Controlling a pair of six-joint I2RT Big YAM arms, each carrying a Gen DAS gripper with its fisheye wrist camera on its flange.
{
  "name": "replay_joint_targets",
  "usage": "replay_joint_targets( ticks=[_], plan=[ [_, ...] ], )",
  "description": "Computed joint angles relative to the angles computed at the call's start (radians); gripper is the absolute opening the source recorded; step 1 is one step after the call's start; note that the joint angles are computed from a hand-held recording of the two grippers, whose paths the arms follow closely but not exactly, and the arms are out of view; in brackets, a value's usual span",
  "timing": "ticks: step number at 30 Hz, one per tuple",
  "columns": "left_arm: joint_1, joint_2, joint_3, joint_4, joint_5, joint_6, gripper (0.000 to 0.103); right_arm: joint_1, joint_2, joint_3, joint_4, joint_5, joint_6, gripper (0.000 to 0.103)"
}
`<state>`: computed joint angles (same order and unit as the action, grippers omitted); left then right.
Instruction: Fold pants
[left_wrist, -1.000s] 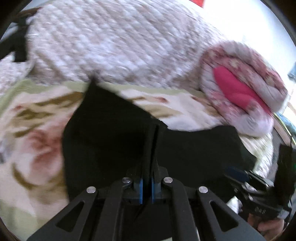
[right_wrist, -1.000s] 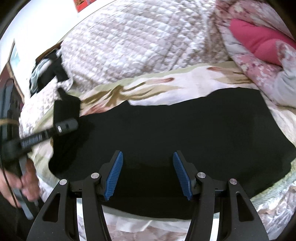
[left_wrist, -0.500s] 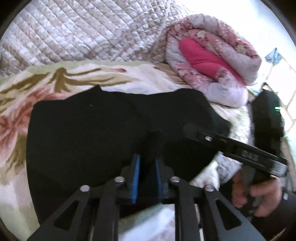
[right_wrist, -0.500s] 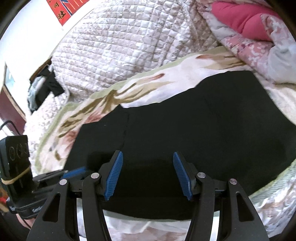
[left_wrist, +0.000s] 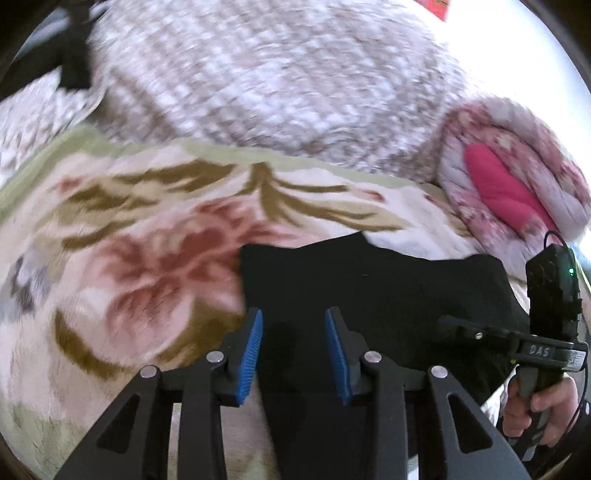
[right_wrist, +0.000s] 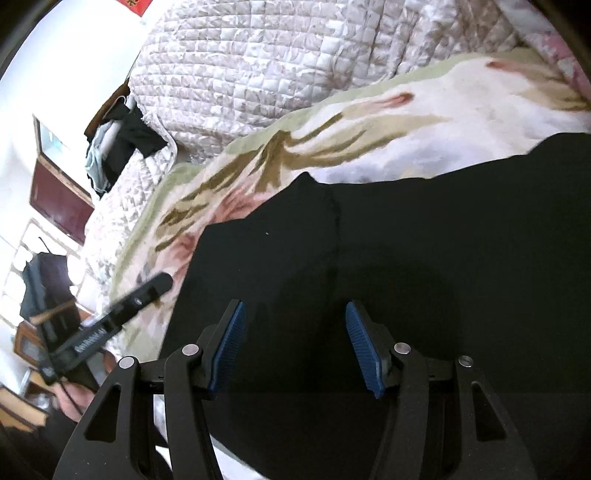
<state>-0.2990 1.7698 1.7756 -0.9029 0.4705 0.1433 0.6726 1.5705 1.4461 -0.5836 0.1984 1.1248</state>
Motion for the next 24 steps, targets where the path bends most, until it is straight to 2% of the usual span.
replay_joint_targets(
  ticks=[1,4,5,7,8,9,10,12,17,19,21,24],
  plan=[
    [0.002,0.008,0.004,-0.002,-0.005,-0.012,0.038,-0.01,0.008,-0.001,0.024,-0.028,-0.002,0.057],
    [0.007,0.02,0.012,-0.007,-0.003,-0.024,0.038,-0.019,0.029,0.017,0.036,-0.046,-0.02,0.057],
    [0.006,0.022,0.012,-0.003,-0.004,-0.024,0.038,-0.02,0.033,0.021,0.038,-0.046,-0.022,0.053],
    [0.003,0.019,0.007,0.004,-0.01,-0.02,0.038,-0.023,0.036,0.022,0.036,-0.051,-0.021,0.032],
    [0.001,0.019,0.005,0.008,-0.012,-0.019,0.038,-0.026,0.039,0.021,0.033,-0.056,-0.01,0.013],
    [0.001,0.02,0.006,0.008,-0.013,-0.017,0.038,-0.028,0.039,0.017,0.032,-0.056,0.003,0.003],
    [0.0,0.021,0.005,0.007,-0.014,-0.015,0.038,-0.029,0.029,-0.003,0.061,-0.062,0.017,0.003],
    [0.0,0.021,0.006,0.008,-0.017,-0.013,0.038,-0.021,0.018,-0.007,0.063,-0.041,0.017,0.003],
    [0.006,0.015,0.002,0.019,-0.012,-0.018,0.038,0.022,-0.039,-0.05,0.063,0.06,0.032,0.002],
    [0.004,0.017,0.003,0.015,-0.011,-0.014,0.038,0.019,-0.037,-0.071,0.035,0.044,0.087,0.003],
    [0.0,0.019,0.005,0.005,-0.006,-0.006,0.038,0.015,-0.044,-0.097,0.075,0.037,0.102,0.002],
    [-0.006,0.008,-0.009,0.011,0.002,0.01,0.038,0.024,-0.03,-0.05,0.005,0.071,0.048,0.003]
  ],
)
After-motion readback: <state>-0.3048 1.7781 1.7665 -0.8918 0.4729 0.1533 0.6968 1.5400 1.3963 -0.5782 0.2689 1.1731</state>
